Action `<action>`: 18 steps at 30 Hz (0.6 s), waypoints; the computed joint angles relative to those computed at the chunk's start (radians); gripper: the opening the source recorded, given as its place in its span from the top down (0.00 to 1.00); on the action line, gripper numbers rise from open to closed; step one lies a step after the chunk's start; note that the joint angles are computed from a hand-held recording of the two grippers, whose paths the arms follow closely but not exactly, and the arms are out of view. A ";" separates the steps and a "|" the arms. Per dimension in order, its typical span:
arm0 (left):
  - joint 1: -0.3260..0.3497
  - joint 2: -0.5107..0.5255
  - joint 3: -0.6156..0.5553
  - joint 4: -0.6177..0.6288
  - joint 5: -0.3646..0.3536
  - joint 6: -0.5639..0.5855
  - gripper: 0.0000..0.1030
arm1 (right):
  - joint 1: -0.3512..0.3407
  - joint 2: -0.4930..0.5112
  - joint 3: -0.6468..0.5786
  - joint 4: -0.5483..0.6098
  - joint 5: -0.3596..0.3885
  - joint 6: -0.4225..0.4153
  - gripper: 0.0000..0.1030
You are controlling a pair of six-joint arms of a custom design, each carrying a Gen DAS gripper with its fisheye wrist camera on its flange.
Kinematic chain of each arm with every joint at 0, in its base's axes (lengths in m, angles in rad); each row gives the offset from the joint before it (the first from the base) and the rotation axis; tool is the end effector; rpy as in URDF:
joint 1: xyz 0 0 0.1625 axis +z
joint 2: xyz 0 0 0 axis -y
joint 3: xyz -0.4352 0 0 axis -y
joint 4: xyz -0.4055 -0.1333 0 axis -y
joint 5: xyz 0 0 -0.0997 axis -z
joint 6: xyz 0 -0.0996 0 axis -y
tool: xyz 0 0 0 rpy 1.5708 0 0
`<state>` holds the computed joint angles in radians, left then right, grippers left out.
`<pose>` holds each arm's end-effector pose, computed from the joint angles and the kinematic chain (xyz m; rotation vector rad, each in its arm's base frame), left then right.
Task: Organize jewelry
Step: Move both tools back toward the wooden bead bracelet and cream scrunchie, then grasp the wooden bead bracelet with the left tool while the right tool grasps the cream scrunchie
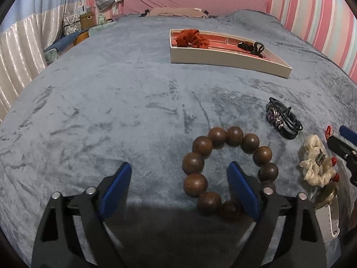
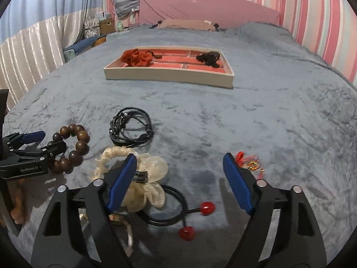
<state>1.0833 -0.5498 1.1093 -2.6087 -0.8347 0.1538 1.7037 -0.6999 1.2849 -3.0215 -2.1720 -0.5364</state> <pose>-0.2153 -0.8335 0.1550 0.5415 2.3455 -0.7299 0.1820 -0.7809 0.2416 0.4351 -2.2339 0.8799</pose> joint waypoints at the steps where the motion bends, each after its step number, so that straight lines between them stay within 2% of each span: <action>1: 0.002 0.002 -0.007 0.008 -0.006 -0.003 0.21 | 0.001 0.003 -0.007 0.022 -0.003 0.016 0.28; 4: 0.006 0.006 -0.023 0.030 -0.014 -0.009 0.23 | 0.010 0.017 -0.027 0.069 -0.019 0.046 0.28; 7: 0.009 0.009 -0.036 0.044 -0.022 -0.002 0.27 | 0.027 0.048 -0.051 0.055 -0.076 0.013 0.28; 9: 0.010 0.008 -0.034 0.044 -0.020 0.002 0.33 | 0.029 0.066 -0.071 0.079 -0.098 0.013 0.32; 11: 0.011 0.006 -0.034 0.050 -0.022 0.007 0.37 | 0.024 0.078 -0.087 0.106 -0.113 0.030 0.44; 13: 0.012 0.004 -0.035 0.055 -0.020 0.014 0.42 | 0.017 0.076 -0.092 0.136 -0.098 0.065 0.50; 17: 0.014 0.002 -0.037 0.056 -0.024 0.036 0.59 | 0.013 0.084 -0.116 0.136 -0.089 0.070 0.73; 18: 0.014 0.002 -0.036 0.055 -0.022 0.035 0.63 | 0.011 0.082 -0.120 0.149 -0.081 0.079 0.75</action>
<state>1.0974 -0.5479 1.0735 -2.5542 -0.8572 0.1891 1.7146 -0.6181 1.1651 -2.8729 -2.2527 -0.4573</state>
